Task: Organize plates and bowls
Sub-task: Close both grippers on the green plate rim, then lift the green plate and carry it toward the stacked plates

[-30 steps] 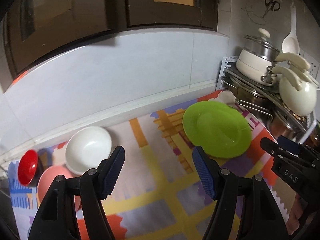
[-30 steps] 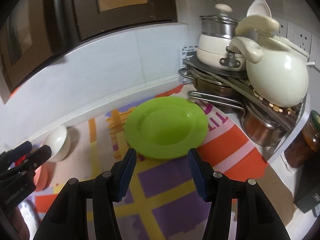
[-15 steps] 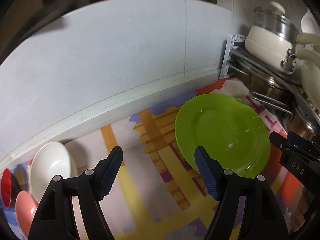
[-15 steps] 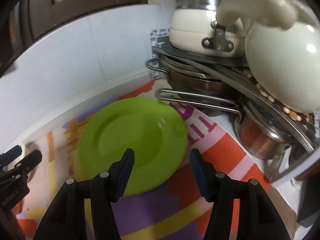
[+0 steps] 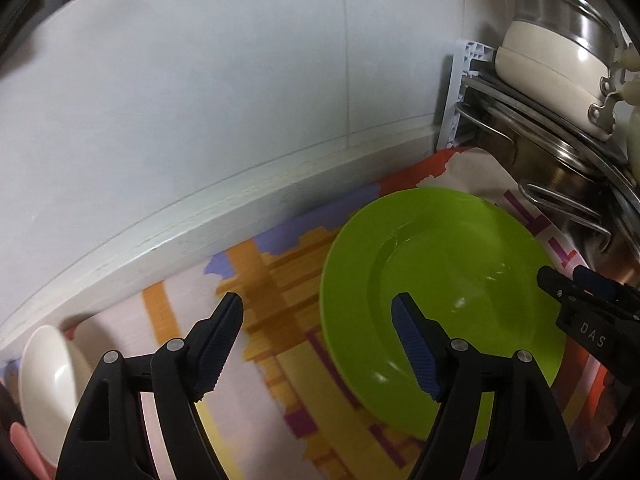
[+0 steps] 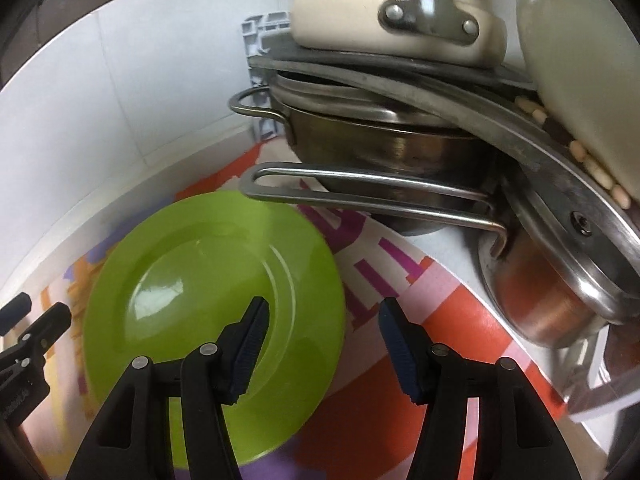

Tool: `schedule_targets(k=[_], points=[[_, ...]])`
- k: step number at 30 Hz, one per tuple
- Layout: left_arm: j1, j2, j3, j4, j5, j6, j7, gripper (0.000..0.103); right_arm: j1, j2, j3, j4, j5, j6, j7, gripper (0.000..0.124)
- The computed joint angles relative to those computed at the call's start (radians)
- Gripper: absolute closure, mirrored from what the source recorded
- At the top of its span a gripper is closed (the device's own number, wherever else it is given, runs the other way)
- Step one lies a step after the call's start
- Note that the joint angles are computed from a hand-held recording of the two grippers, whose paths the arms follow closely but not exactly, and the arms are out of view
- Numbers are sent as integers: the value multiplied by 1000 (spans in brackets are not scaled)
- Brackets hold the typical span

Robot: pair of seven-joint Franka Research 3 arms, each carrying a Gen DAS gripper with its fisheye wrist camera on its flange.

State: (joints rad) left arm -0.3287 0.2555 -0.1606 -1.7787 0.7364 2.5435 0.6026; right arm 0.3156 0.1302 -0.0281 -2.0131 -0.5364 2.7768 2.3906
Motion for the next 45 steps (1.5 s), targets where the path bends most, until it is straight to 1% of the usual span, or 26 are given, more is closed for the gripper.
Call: schedule_targets(k=[4, 9, 13, 16, 18, 20, 22, 23, 24, 26, 30, 34, 40, 45], points=[[-5, 53, 7, 54, -7, -11, 15, 27, -1, 33, -7, 23, 14, 7, -15, 66], [11, 108, -4, 103, -105, -4, 102, 27, 13, 65, -22, 53, 29, -9, -34, 66], [10, 126, 2, 115, -146, -1, 133, 27, 18, 77, -27, 58, 63, 6, -64, 66], [18, 137, -5, 122, -193, 2, 170, 36, 21, 87, -27, 65, 94, 11, -94, 66], [19, 143, -5, 127, -214, 1, 187, 44, 23, 92, -25, 68, 120, 15, -120, 66], [22, 148, -8, 126, -234, 11, 204, 48, 31, 106, -31, 84, 127, 12, -125, 66], [25, 151, -11, 128, -253, 20, 222, 56, 37, 118, -35, 95, 136, 14, -133, 68], [31, 152, -18, 126, -271, 29, 241, 62, 33, 124, -30, 101, 155, 19, -156, 71], [29, 153, -17, 128, -277, 27, 247, 63, 32, 123, -26, 100, 172, 22, -175, 76], [22, 153, -9, 128, -276, 28, 244, 63, 32, 125, -24, 103, 203, 21, -209, 81], [15, 146, -2, 117, -274, 34, 237, 64, 48, 134, -35, 123, 218, 0, -220, 82], [7, 130, 7, 97, -251, 37, 220, 64, 71, 130, -52, 124, 176, -12, -198, 82], [2, 71, 14, 32, -197, 42, 171, 64, 67, 126, -38, 127, 182, -17, -213, 82], [17, 4, 1, -40, -187, 44, 140, 64, 70, 76, -31, 75, 169, -7, -205, 82]])
